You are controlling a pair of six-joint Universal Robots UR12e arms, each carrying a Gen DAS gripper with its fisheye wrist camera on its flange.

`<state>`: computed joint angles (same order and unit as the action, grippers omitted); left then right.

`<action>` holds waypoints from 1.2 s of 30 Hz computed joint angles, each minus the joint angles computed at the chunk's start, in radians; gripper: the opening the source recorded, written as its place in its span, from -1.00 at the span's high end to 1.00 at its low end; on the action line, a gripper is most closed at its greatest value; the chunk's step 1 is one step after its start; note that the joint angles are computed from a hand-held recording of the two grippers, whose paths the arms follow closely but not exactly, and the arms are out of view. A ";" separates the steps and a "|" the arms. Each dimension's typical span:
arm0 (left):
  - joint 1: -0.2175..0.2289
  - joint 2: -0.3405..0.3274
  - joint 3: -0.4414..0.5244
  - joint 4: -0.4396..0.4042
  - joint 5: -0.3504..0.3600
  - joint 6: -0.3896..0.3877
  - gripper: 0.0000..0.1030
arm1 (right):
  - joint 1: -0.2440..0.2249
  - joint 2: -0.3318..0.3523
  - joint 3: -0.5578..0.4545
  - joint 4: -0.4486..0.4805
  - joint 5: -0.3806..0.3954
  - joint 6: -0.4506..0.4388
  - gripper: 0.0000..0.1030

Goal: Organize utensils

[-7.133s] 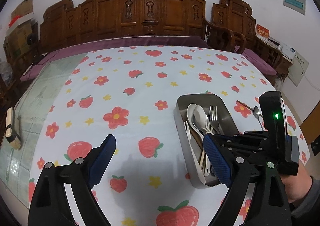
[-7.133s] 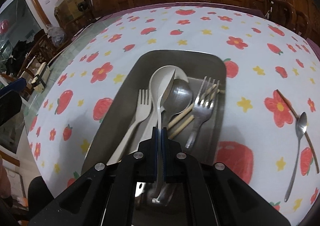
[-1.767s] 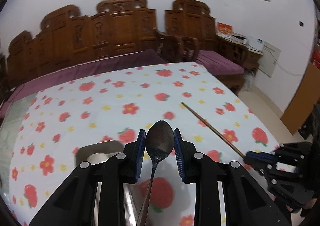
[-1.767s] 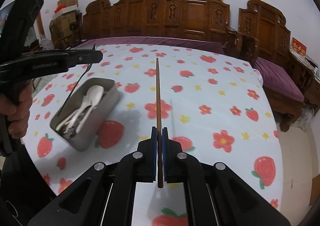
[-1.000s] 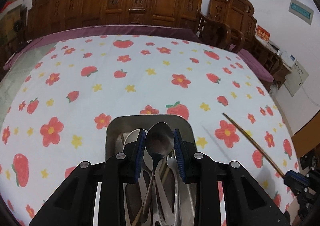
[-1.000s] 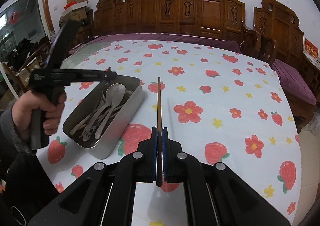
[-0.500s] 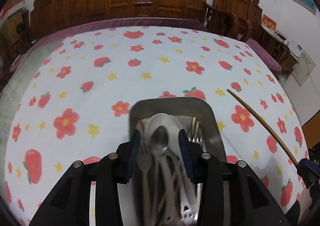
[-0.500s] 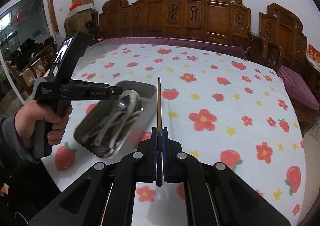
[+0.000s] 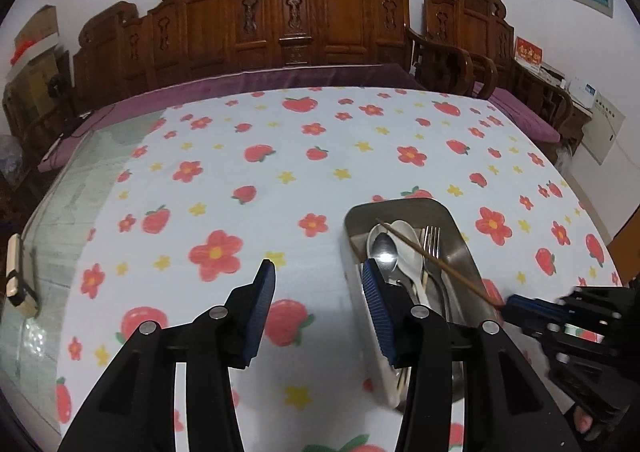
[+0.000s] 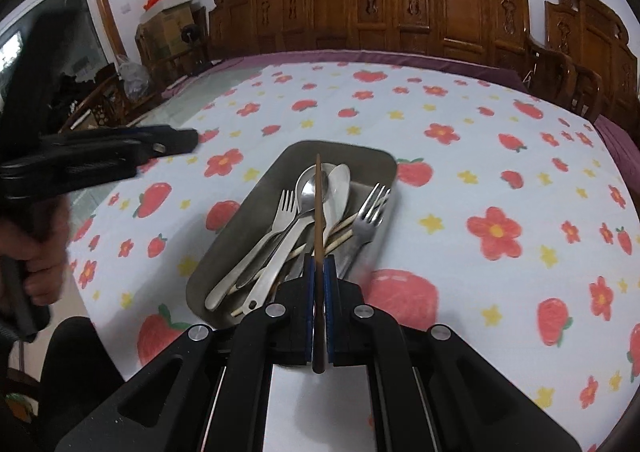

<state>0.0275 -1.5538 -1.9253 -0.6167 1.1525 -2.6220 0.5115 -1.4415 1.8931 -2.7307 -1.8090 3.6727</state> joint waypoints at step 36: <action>0.029 0.113 -0.076 0.053 -0.053 -0.040 -0.85 | 0.067 -0.103 0.055 -0.048 -0.251 0.082 -0.81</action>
